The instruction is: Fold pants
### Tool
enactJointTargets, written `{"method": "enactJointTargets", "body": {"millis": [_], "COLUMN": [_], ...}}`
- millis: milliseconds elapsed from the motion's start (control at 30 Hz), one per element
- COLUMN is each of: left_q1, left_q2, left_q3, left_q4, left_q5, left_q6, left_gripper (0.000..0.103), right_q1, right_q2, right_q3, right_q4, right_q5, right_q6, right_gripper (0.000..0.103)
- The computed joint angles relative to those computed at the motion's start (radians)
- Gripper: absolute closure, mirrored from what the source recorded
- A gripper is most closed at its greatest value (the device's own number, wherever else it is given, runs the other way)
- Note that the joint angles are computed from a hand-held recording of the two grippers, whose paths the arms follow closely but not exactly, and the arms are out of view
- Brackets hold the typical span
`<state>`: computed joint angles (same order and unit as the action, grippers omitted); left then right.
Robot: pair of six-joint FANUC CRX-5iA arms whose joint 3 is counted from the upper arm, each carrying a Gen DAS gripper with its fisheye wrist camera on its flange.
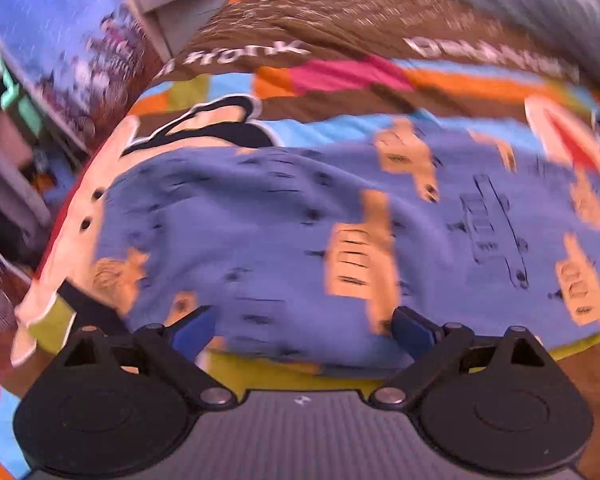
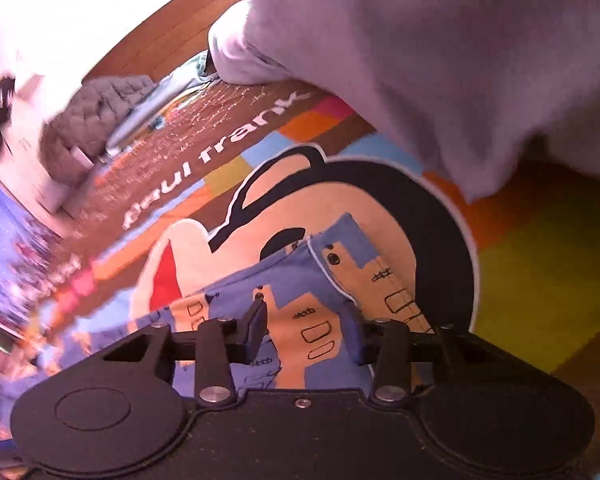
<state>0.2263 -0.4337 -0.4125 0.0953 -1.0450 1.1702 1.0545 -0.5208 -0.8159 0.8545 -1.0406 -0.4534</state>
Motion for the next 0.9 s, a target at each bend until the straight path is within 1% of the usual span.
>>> {"method": "enactJointTargets", "body": {"millis": [33,67,100,133,167,200,233,267,300,333,400,433,467,500,567,600,633,667,767,800,833,867,900], "left_q1": [0.049,0.076,0.095,0.102,0.090,0.070,0.048,0.009,-0.014,-0.036,-0.086,-0.103,-0.111,-0.126,-0.174,-0.215,-0.261,-0.297,-0.366,-0.397,-0.439,-0.478,-0.495], "left_q2": [-0.018,-0.026,-0.029,-0.023,-0.009,0.011,0.037,0.085,0.118,0.150,0.226,0.264,0.297,0.321,0.373,0.405,0.439,0.469,0.480,0.487,0.506,0.542,0.557], "left_q3": [-0.016,-0.028,-0.031,-0.028,-0.016,0.003,0.028,0.060,0.083,0.103,0.156,0.177,0.183,0.188,0.224,0.267,0.319,0.357,0.363,0.372,0.400,0.446,0.467], "left_q4": [0.049,0.081,0.114,0.140,0.145,0.136,0.132,0.114,0.108,0.099,0.074,0.081,0.098,0.108,0.036,-0.060,-0.179,-0.255,-0.378,-0.448,-0.551,-0.632,-0.661], "left_q5": [0.013,0.034,0.054,0.074,0.094,0.109,0.121,0.143,0.149,0.156,0.155,0.149,0.162,0.176,0.196,0.186,0.159,0.132,0.189,0.201,0.181,0.122,0.099], "left_q6": [-0.048,-0.086,-0.134,-0.182,-0.201,-0.198,-0.203,-0.186,-0.191,-0.195,-0.189,-0.195,-0.203,-0.194,-0.111,-0.048,0.026,0.060,0.122,0.168,0.249,0.315,0.362], "left_gripper": [0.006,0.006,0.009,0.014,0.016,0.017,0.017,0.017,0.017,0.017,0.017,0.018,0.020,0.026,0.035,0.046,0.047,0.046,0.046,0.052,0.057,0.057,0.058], "right_q1": [0.039,0.074,0.092,0.127,0.128,0.121,0.112,0.121,0.138,0.147,0.158,0.156,0.162,0.158,0.126,0.113,0.109,0.101,0.109,0.103,0.096,0.094,0.089], "right_q2": [0.046,0.078,0.101,0.089,0.112,0.141,0.193,0.244,0.305,0.354,0.373,0.374,0.371,0.369,0.372,0.366,0.356,0.352,0.338,0.333,0.329,0.321,0.315], "right_q3": [0.028,0.047,0.056,0.043,0.052,0.061,0.086,0.119,0.159,0.196,0.203,0.203,0.201,0.205,0.216,0.214,0.208,0.207,0.192,0.188,0.183,0.178,0.173], "right_q4": [0.025,0.060,0.105,0.131,0.161,0.194,0.229,0.247,0.249,0.237,0.225,0.211,0.192,0.169,0.116,0.096,0.076,0.057,0.052,0.048,0.045,0.041,0.038], "right_q5": [-0.043,-0.062,-0.029,-0.019,0.032,0.080,0.105,0.078,0.022,-0.013,-0.013,-0.002,0.003,0.016,0.057,0.078,0.090,0.098,0.087,0.091,0.096,0.098,0.104], "right_q6": [0.037,0.069,0.106,0.110,0.127,0.151,0.181,0.218,0.273,0.370,0.479,0.508,0.512,0.520,0.538,0.538,0.532,0.522,0.450,0.432,0.413,0.397,0.381], "right_gripper": [0.042,0.035,0.032,0.027,0.025,0.024,0.023,0.023,0.023,0.023,0.022,0.021,0.020,0.020,0.020,0.020,0.020,0.020,0.020,0.020,0.020,0.020,0.020]}}
